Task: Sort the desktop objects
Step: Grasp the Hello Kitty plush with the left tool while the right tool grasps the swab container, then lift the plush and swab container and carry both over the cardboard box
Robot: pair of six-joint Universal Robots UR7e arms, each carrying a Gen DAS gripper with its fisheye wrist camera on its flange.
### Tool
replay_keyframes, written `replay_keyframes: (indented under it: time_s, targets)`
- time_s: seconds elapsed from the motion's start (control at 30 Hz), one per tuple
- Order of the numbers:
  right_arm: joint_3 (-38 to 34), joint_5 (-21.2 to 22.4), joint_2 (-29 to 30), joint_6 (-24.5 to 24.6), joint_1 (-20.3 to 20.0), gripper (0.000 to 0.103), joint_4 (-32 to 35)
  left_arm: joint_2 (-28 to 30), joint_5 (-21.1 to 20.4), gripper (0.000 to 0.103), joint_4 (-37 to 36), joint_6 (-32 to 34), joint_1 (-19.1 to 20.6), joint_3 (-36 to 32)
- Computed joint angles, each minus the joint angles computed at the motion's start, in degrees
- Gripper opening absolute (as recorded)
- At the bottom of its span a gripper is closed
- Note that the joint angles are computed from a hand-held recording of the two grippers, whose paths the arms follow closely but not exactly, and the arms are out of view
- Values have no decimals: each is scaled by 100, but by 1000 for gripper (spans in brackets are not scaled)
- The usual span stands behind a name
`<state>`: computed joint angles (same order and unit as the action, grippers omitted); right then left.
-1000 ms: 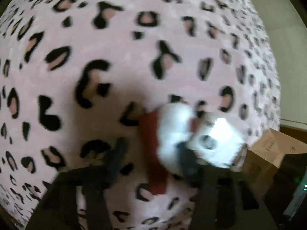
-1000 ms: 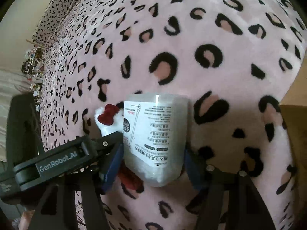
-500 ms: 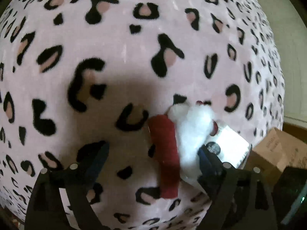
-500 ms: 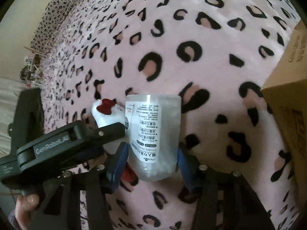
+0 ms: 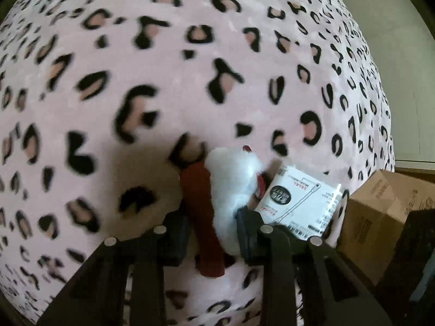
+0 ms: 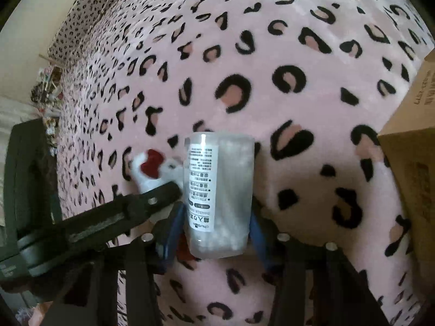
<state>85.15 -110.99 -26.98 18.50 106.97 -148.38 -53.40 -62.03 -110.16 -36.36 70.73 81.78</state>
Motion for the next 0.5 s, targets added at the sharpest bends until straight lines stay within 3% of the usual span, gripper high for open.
replay_keyframes:
  time_s: [0.3,0.5]
  targets:
    - [344,140,-262,-99,149,44,91,-862,509,30,604,-426,-285,846]
    - [644,183,-491,-89,326,43,338,-1471,393,30,1106,-896,-434,1348]
